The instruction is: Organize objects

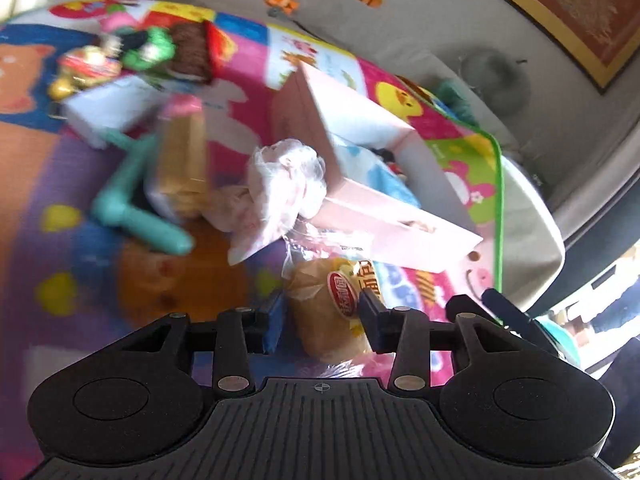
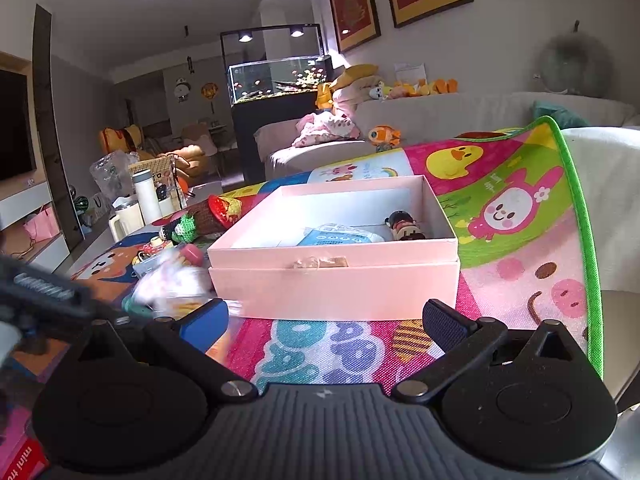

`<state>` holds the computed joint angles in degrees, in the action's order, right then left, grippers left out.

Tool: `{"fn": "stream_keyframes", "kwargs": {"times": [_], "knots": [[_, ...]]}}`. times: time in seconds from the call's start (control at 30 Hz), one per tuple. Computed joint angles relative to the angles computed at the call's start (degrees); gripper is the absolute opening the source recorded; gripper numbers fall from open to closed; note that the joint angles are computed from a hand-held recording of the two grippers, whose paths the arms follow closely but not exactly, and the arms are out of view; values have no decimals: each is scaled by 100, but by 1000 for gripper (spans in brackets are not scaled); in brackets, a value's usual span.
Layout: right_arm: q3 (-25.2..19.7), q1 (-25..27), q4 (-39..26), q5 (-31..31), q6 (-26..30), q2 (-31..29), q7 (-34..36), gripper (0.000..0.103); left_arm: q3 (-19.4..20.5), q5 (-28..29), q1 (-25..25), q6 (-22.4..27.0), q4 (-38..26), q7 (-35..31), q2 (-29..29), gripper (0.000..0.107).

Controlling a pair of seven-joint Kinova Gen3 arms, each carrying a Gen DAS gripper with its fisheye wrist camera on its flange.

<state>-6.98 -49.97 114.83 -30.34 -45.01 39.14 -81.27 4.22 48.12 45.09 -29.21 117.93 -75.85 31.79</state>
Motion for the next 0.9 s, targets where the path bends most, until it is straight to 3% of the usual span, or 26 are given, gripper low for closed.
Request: {"fn": "stream_keyframes", "kwargs": {"times": [0.1,0.23,0.3,0.4,0.47,0.5,0.53,0.63,0.73,0.8,0.9], "knots": [[-46,40,41,-106,-150,13,-192,103,166,-698,-235,-20,-246,515,258,47],[-163,195,160,-221,-470,30,-762,103,690,-1630,-781,-221,-429,1142,589,52],[-227,300,228,-234,-618,43,-1129,103,606,-2028,-804,-97,-559,1468,657,51],[-328,542,297,-145,-670,49,-1771,103,241,-2196,-559,350,-822,1468,649,49],[-379,757,273,29,-487,46,-2222,103,125,-2101,-447,471,-864,1322,618,45],[-421,879,268,141,-411,54,-2455,103,201,-2159,-493,399,-812,1285,604,37],[-444,978,262,242,-348,65,-2688,103,293,-2125,-546,338,-773,1186,586,37],[-460,1183,270,555,-264,115,-3292,103,180,-1608,-308,389,-637,573,389,28],[-360,1169,223,688,-180,147,-3512,103,375,-994,-243,288,-331,-116,135,19],[-278,1114,174,758,-115,162,-3501,103,161,-528,132,224,-60,-421,-86,17],[-178,1025,72,870,62,158,-3336,103,-478,171,920,101,396,-659,-430,10]]}}
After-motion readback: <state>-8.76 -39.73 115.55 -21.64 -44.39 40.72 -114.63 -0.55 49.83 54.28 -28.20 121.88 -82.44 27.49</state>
